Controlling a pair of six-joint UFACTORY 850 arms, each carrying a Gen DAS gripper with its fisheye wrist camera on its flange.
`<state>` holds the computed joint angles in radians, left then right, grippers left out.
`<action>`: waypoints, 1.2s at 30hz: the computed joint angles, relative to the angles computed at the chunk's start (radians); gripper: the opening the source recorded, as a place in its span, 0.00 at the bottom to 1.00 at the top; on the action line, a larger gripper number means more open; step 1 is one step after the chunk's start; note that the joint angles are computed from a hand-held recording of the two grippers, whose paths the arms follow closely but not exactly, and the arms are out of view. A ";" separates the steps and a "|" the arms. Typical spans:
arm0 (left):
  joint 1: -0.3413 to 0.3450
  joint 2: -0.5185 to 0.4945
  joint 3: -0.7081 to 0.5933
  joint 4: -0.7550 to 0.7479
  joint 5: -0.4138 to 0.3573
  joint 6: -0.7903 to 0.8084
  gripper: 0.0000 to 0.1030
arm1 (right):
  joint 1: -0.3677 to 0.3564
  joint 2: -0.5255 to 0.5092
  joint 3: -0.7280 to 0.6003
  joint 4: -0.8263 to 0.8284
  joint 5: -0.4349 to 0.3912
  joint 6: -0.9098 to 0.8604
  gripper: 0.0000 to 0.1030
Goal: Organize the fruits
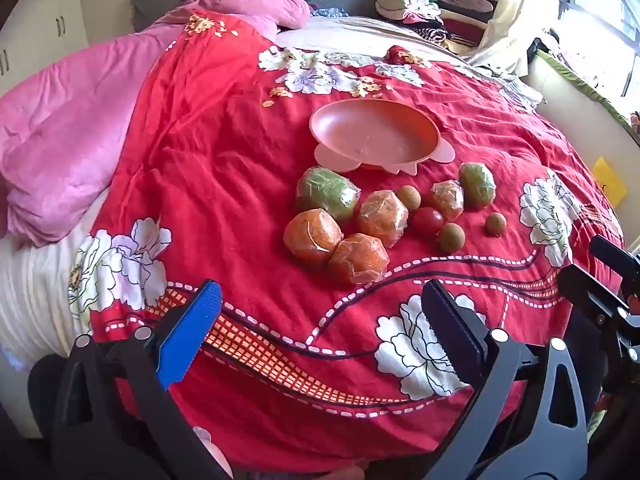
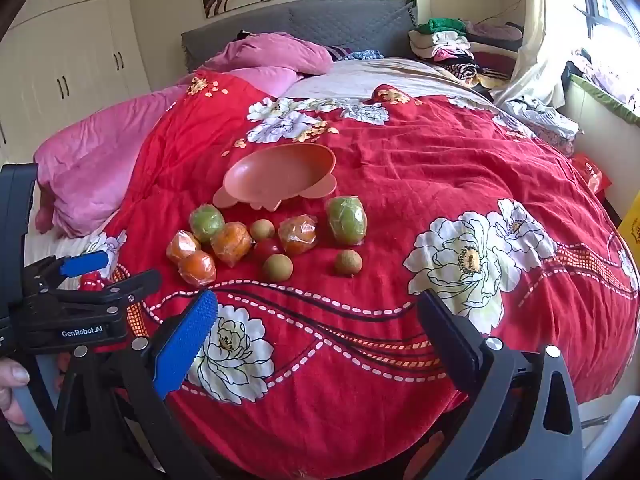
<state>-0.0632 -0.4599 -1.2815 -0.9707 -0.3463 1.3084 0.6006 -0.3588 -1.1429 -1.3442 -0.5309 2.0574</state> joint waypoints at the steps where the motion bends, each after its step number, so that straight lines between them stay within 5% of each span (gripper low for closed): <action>1: -0.002 0.002 0.003 0.000 0.008 0.002 0.92 | 0.001 -0.001 -0.001 0.000 -0.005 -0.002 0.96; 36: 0.004 -0.005 -0.005 0.007 -0.029 -0.001 0.92 | 0.002 0.004 0.005 0.010 -0.013 -0.025 0.96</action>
